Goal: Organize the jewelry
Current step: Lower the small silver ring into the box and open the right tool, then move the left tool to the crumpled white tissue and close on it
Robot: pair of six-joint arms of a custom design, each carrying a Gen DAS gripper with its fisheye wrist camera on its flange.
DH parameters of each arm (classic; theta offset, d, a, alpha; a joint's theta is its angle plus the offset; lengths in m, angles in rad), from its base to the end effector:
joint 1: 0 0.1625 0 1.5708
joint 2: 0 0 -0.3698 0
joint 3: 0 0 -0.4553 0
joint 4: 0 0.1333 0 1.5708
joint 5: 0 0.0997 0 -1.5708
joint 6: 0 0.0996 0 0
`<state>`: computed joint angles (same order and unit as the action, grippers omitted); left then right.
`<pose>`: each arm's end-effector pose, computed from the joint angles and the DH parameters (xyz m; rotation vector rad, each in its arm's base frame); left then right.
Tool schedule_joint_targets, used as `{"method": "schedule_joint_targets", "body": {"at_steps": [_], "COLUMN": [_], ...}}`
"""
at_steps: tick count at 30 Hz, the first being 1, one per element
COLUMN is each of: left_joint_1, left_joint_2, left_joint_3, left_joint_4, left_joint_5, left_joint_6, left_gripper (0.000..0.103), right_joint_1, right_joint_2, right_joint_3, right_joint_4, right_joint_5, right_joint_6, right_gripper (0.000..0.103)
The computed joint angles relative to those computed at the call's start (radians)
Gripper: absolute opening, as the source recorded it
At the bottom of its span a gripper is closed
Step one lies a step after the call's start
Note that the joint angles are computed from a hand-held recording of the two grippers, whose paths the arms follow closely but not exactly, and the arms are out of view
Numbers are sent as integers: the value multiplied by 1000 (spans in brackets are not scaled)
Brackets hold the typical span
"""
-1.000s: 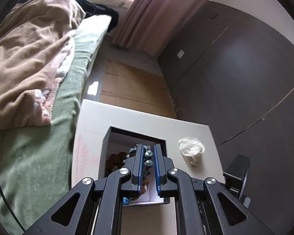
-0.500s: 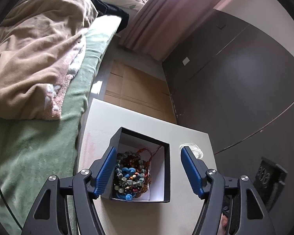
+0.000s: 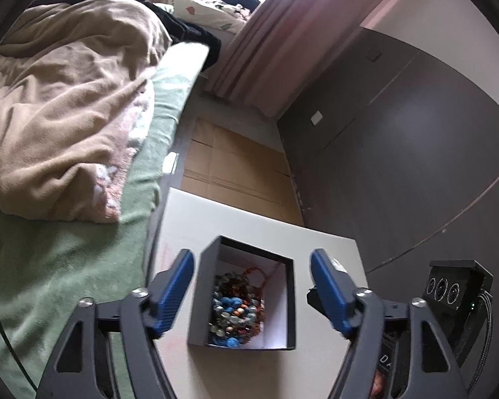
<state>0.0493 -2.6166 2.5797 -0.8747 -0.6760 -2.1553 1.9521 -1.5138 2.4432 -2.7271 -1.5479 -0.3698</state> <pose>-0.1650 -0.2194 0.2543 -0.3766 2.4228 -1.3385 0.2795 -0.3329 0.0923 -1.1399 2.8802 -0.3527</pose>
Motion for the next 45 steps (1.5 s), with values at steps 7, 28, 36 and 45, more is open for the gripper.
{"method": "schedule_joint_targets", "body": {"at_steps": [7, 28, 36, 45], "left_joint_1": [-19, 5, 17, 41], "left_joint_2": [-58, -7, 149, 300], "left_joint_3": [-28, -8, -3, -6], "left_joint_4": [166, 60, -118, -325], "left_joint_5": [1, 7, 8, 24], "left_joint_6": [-116, -57, 59, 200], "left_gripper": [89, 89, 89, 89], "right_joint_1": [-10, -101, -154, -211], "right_joint_2": [71, -73, -236, -358], "right_joint_3": [-24, -12, 24, 38], "right_joint_4": [-14, 108, 137, 179], "right_joint_5": [66, 81, 13, -36], "right_joint_6": [41, 75, 65, 75], "right_gripper": [14, 91, 103, 103]}}
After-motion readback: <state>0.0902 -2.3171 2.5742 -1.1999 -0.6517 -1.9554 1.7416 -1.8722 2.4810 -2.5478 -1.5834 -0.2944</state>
